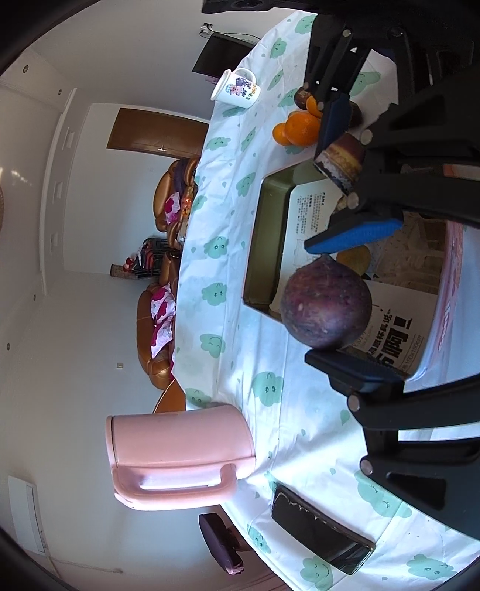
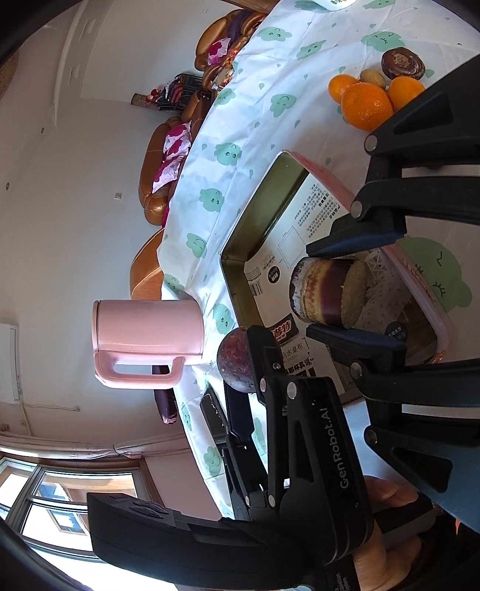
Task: Organize fruits
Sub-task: 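Open the right tool over the tin while the left tool releases the passion fruit into it, then grasp a dark brown round fruit with the left tool while the right tool grasps another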
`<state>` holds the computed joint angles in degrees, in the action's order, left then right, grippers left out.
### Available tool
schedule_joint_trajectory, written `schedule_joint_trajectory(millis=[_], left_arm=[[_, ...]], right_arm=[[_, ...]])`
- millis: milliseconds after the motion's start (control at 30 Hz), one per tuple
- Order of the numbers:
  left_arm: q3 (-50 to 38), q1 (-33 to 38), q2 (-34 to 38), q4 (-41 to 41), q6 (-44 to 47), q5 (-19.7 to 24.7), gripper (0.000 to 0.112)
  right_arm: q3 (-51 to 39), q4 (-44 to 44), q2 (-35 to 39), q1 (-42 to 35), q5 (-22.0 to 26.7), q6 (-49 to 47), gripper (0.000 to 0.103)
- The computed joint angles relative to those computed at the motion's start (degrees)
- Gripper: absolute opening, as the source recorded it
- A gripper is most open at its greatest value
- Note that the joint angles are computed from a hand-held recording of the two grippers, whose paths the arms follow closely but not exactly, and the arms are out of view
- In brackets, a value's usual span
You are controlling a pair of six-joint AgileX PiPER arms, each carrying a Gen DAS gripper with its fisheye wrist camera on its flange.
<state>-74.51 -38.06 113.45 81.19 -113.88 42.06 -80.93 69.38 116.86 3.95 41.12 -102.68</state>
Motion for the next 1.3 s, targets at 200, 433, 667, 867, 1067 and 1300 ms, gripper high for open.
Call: schedule_joint_trajectory(millis=[200,433,667,867,1067,1300], left_arm=[[-1.3,0.0,0.7,-2.2,2.6,0.4,0.055],[-1.1,-0.5,0.6,-2.4,3.2,0.2,0.061],[-1.0,-1.7,-0.4,-1.0,1.7,2.7,0.079],[-1.8,-2.6,-0.5,0.4,0.5,3.4,0.093],[-7.2,-3.5,1.8,-0.4,3.5,2.1,0.093],[-20.0,-5.3,9.2,-6.0,13.8,1.3,0.093]], right_arm=[[-1.7,-3.4,0.8,0.5,0.7,3.4,0.039],[-0.4,-2.7,0.0,0.1,0.2,1.9,0.060],[1.0,1.4,-0.9,-2.3,1.6,-1.0,0.066],[2.2,5.1,-1.6,-7.4,2.4,-5.3,0.066],[-5.5,4.5,2.6,-15.7,1.8,1.6,0.066],[-15.6,-0.8,7.8,-20.0,2.1,14.1,0.066]])
